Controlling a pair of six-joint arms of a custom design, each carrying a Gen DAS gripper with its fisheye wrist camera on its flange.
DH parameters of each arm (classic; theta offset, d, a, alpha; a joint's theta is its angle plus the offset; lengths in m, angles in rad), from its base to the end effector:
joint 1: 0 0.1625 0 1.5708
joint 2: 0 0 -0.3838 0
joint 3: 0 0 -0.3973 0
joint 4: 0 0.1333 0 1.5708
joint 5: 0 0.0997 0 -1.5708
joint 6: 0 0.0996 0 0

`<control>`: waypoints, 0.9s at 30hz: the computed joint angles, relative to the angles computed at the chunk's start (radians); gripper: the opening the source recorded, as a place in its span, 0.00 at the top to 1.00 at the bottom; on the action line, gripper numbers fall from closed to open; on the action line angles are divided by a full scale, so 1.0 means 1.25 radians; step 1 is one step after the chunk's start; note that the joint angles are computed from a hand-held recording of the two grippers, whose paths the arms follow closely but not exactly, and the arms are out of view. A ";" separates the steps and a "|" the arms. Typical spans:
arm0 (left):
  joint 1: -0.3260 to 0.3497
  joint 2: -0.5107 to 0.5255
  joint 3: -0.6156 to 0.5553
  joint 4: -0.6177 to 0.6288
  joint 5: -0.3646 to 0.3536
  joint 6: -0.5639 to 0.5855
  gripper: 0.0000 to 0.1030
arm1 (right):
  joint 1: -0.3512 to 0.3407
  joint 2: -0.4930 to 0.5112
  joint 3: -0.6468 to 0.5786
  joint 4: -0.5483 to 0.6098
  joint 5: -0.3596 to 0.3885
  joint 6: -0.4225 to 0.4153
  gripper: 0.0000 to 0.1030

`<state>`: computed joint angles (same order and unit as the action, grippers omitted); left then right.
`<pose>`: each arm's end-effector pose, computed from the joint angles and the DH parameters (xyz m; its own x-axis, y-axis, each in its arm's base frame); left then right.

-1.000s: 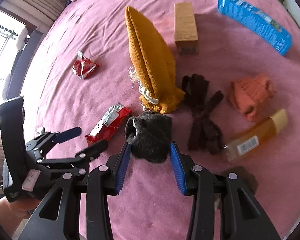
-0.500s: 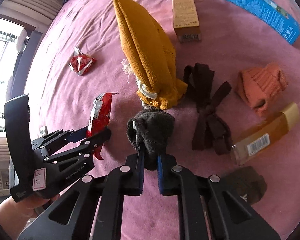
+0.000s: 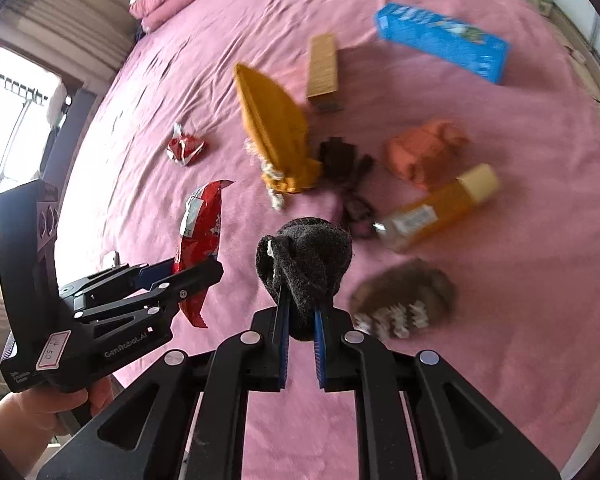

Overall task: Collect trash
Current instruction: 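Carry packet and sock over the yellow bin and open both grippers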

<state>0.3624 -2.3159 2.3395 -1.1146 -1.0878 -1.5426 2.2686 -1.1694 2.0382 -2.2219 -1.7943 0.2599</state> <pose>-0.1090 -0.2334 0.3110 -0.8323 -0.2889 -0.4730 -0.0901 0.9126 -0.3988 0.3955 -0.2985 0.0961 -0.8536 -0.4487 0.2647 -0.4222 0.8935 0.1531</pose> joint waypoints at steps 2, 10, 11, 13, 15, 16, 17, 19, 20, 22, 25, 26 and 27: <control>-0.012 0.043 -0.002 -0.045 -0.005 0.013 0.67 | -0.005 -0.044 0.022 0.002 -0.010 0.006 0.90; -0.027 0.252 -0.002 -0.286 -0.030 0.097 0.67 | -0.044 -0.229 0.093 0.044 -0.059 0.024 0.90; -0.027 0.277 -0.005 -0.313 -0.033 0.107 0.67 | -0.051 -0.257 0.102 0.054 -0.064 0.027 0.90; -0.023 0.333 -0.007 -0.386 -0.042 0.135 0.67 | -0.070 -0.309 0.119 0.072 -0.077 0.031 0.90; -0.020 0.402 -0.016 -0.458 -0.054 0.165 0.67 | -0.089 -0.358 0.132 0.092 -0.089 0.033 0.90; -0.022 0.427 -0.020 -0.482 -0.059 0.175 0.67 | -0.099 -0.387 0.139 0.103 -0.097 0.033 0.90; -0.020 0.462 -0.027 -0.517 -0.065 0.192 0.67 | -0.110 -0.414 0.144 0.115 -0.104 0.032 0.90; -0.017 0.522 -0.042 -0.571 -0.077 0.217 0.67 | -0.134 -0.468 0.157 0.136 -0.117 0.029 0.90; -0.014 0.548 -0.048 -0.596 -0.081 0.231 0.67 | -0.148 -0.498 0.163 0.149 -0.123 0.027 0.90; -0.007 0.615 -0.069 -0.651 -0.095 0.265 0.67 | -0.175 -0.550 0.173 0.167 -0.137 0.021 0.90; -0.002 0.702 -0.101 -0.715 -0.113 0.310 0.67 | -0.219 -0.628 0.185 0.201 -0.156 0.013 0.90; -0.002 0.727 -0.112 -0.730 -0.117 0.322 0.67 | -0.238 -0.656 0.189 0.212 -0.160 0.008 0.90; 0.000 0.754 -0.124 -0.746 -0.124 0.338 0.67 | -0.252 -0.677 0.194 0.218 -0.164 0.003 0.90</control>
